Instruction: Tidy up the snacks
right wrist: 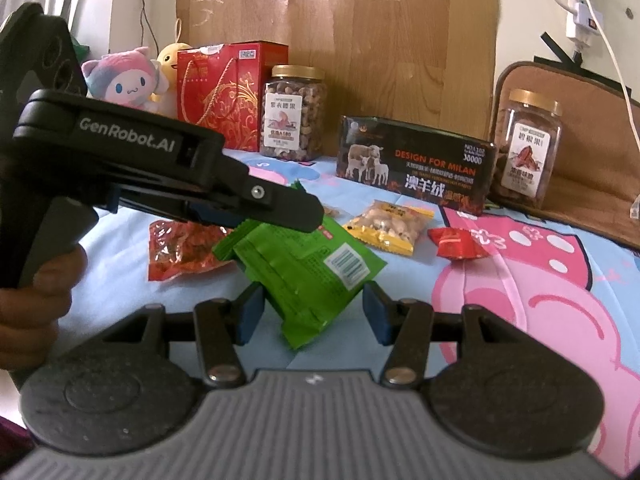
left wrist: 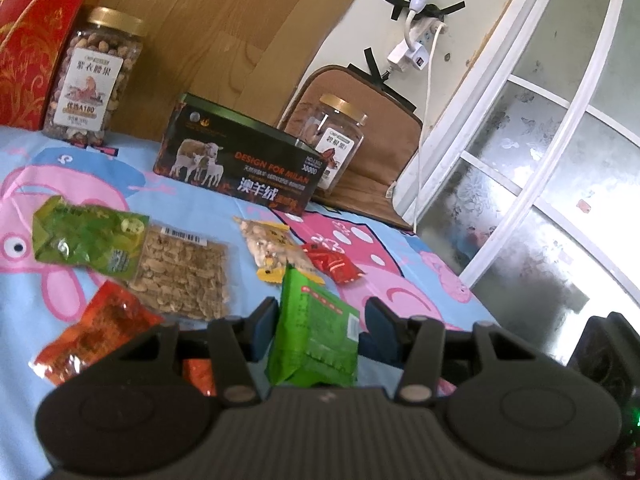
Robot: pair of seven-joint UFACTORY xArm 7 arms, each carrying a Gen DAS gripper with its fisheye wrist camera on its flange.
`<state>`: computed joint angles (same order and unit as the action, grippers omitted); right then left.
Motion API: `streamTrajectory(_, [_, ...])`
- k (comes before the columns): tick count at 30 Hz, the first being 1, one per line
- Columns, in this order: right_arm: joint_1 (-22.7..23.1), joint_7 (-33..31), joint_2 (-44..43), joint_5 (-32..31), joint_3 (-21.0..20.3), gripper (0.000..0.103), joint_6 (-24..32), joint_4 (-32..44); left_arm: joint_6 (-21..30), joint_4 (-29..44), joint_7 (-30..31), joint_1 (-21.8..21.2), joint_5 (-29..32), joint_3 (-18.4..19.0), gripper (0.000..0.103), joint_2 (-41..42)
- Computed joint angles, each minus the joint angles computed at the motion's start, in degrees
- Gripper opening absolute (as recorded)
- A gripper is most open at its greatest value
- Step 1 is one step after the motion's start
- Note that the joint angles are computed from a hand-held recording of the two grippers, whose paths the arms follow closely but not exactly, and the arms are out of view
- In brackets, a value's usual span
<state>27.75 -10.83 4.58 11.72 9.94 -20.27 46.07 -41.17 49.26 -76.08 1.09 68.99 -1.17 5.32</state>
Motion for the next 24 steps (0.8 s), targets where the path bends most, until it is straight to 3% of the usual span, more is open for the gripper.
streamTrajectory(9, [-2.3,3.7,1.6,-6.5,0.4,0.057,-1.5,2.4,2.6,1.1,0.7,-0.5,-1.5,-0.1,0.048,-1.7])
streamTrajectory(24, [-2.8,-2.6,8.2,-8.3,-2.3,0.057,-5.0,12.5,8.3,15.2,-4.5,-0.9,1.3,-1.6,0.048,3.5])
